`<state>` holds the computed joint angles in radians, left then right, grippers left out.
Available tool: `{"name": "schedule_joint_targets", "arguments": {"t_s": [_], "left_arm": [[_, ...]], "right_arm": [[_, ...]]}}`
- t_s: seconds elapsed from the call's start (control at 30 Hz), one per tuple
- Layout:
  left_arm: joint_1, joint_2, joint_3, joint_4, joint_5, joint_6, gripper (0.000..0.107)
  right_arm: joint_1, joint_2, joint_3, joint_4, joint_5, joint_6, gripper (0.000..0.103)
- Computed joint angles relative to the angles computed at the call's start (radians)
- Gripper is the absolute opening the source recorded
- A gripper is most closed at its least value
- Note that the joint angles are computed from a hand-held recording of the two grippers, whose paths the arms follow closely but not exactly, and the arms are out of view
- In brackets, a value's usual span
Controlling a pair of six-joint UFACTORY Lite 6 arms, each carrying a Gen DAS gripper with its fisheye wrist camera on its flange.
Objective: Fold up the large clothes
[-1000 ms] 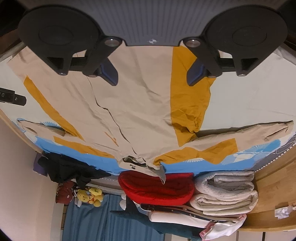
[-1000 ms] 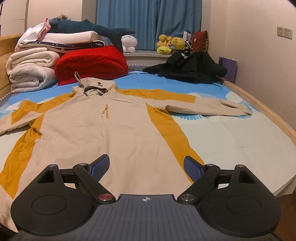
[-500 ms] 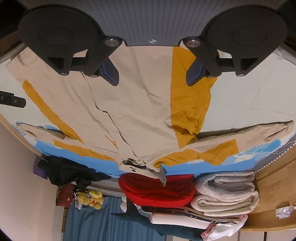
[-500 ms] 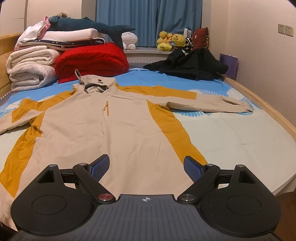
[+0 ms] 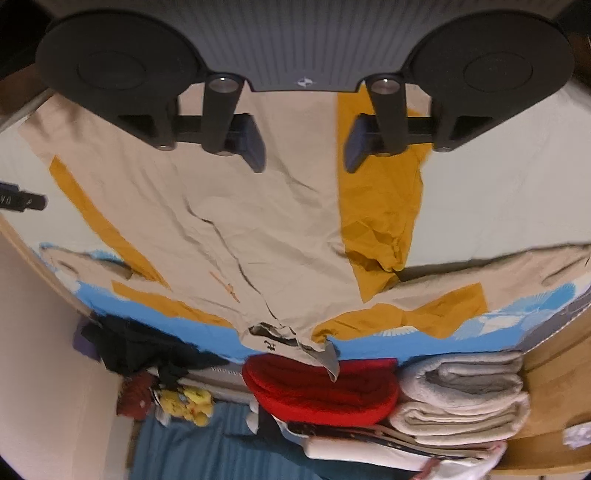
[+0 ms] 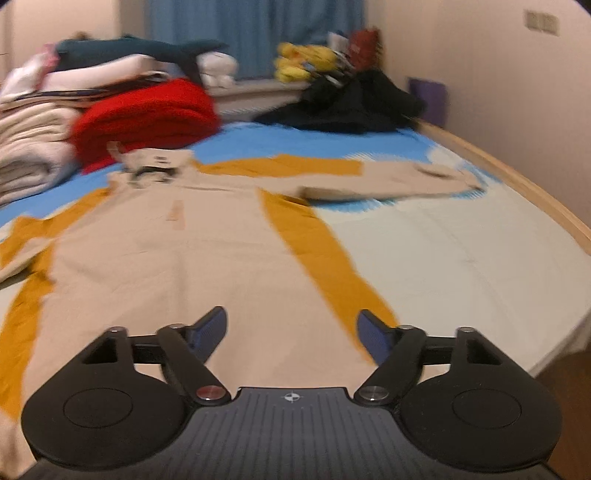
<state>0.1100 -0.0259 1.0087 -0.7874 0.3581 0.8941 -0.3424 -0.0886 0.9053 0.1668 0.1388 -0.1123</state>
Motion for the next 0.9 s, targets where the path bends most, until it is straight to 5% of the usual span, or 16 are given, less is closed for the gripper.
{"name": "schedule_joint_targets", "arguments": {"t_s": [0.13,0.23,0.4,0.57,0.6,0.63,0.67,0.73,0.9], "left_arm": [[0.075,0.265,0.25,0.064,0.06,0.106,0.05],[0.103,0.477,0.458,0.279,0.147,-0.1,0.05],[0.127,0.661,0.622,0.382,0.223,-0.295,0.05],[0.14,0.769,0.733,0.484,0.306,-0.426,0.05],[0.145,0.788,0.755,0.48,0.316,-0.431,0.046],[0.14,0.796,0.762,0.482,0.315,-0.44,0.029],[0.138,0.804,0.771,0.494,0.313,-0.445,0.019],[0.136,0.792,0.755,0.509,0.289,-0.444,0.003],[0.124,0.732,0.691,0.612,0.196,-0.492,0.001]], "right_arm": [[-0.08,0.204,0.167,-0.123,0.036,0.143,0.068],[-0.112,0.335,0.262,-0.249,0.066,0.278,0.068],[-0.158,0.523,0.389,-0.233,0.144,0.265,0.068],[-0.193,0.609,0.422,-0.2,0.186,0.246,0.046],[-0.198,0.607,0.411,-0.183,0.179,0.226,0.039],[-0.196,0.607,0.414,-0.152,0.18,0.194,0.016],[-0.201,0.6,0.405,-0.107,0.18,0.145,0.01],[-0.222,0.587,0.401,0.037,0.198,0.006,0.005],[-0.242,0.523,0.361,0.151,0.256,-0.162,0.001]]}}
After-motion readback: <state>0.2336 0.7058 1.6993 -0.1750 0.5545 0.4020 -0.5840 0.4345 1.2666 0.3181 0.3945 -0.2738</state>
